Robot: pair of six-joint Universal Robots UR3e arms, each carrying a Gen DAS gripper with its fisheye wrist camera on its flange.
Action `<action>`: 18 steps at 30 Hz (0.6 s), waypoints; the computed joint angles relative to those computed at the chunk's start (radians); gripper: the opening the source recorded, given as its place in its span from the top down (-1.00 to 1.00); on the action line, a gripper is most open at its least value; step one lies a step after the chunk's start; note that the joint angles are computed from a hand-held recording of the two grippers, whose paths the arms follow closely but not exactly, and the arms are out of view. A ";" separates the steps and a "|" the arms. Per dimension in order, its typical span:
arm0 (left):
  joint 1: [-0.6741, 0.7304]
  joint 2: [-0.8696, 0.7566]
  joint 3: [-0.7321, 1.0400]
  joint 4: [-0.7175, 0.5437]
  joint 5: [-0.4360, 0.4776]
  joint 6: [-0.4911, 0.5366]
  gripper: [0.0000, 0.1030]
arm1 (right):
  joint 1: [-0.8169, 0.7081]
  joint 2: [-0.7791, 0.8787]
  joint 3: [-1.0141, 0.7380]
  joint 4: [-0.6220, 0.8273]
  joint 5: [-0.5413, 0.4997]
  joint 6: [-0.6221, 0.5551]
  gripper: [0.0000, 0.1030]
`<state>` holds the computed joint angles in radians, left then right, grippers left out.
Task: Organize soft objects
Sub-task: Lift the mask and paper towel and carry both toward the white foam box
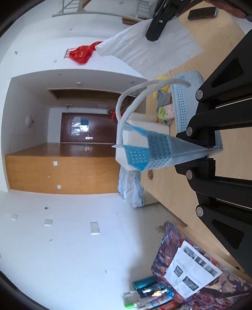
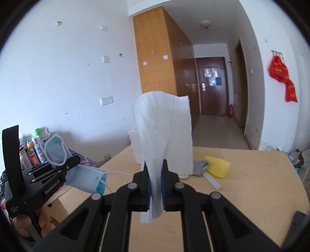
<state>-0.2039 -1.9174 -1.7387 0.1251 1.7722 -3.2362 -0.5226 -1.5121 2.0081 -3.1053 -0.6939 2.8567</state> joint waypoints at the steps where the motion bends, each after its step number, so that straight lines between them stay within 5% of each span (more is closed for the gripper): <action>1: 0.003 0.001 -0.002 0.000 0.001 -0.001 0.89 | 0.007 0.005 -0.006 0.000 0.002 0.000 0.78; 18: 0.018 -0.101 0.174 -0.055 0.057 0.003 0.89 | 0.126 0.147 -0.196 -0.011 -0.066 0.056 0.78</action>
